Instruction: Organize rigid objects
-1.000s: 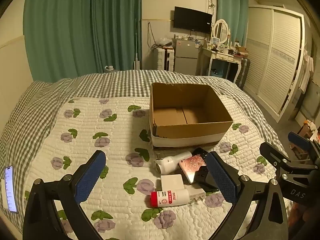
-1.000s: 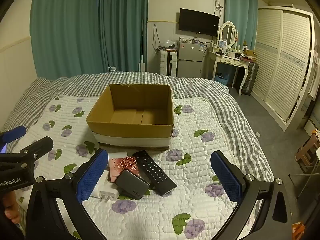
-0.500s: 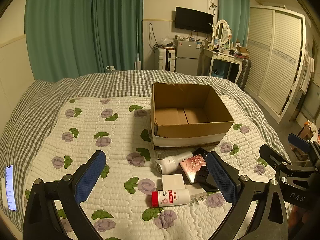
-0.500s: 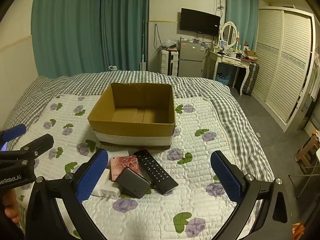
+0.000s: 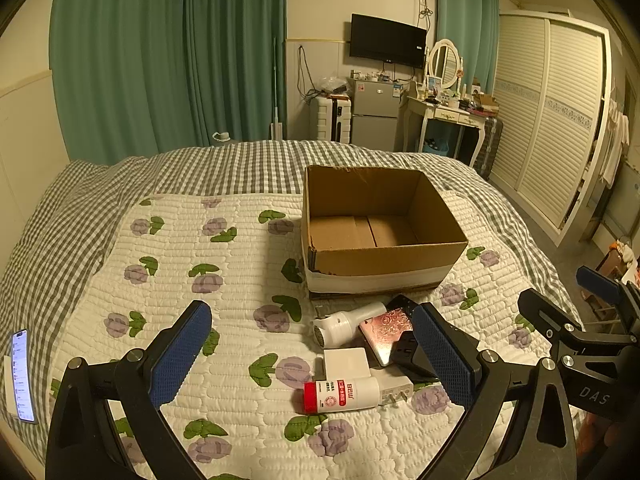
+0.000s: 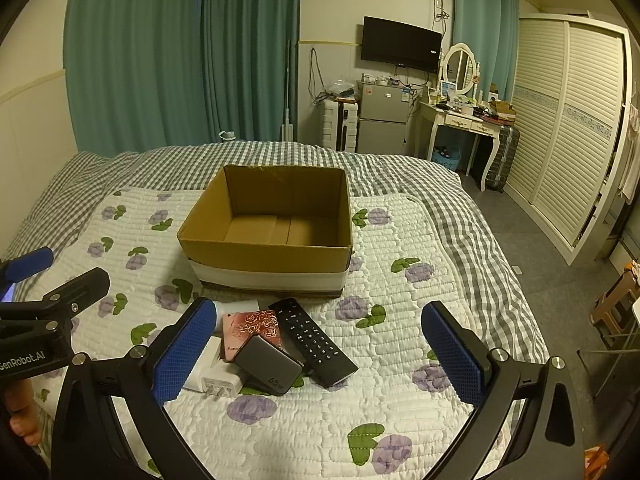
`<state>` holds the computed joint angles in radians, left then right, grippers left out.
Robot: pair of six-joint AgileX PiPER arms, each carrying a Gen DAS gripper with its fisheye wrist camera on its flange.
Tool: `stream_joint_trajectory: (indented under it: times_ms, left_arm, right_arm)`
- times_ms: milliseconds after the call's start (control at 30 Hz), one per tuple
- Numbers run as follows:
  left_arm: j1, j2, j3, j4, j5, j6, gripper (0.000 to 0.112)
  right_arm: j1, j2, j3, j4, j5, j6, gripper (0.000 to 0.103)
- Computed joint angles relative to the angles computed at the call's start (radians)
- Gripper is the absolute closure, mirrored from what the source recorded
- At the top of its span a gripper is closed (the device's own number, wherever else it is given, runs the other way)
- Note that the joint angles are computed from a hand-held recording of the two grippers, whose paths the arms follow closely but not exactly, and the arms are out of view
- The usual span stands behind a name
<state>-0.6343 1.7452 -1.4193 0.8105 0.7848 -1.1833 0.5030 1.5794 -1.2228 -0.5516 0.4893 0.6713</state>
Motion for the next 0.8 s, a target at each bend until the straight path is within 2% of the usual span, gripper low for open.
stream_joint_trajectory:
  times_ms: [800]
  left_arm:
    - [-0.001,-0.004,-0.001,0.0,0.007,0.005,0.01]
  right_arm:
    - [0.011,0.0,-0.01,0.006,0.009,-0.011,0.0]
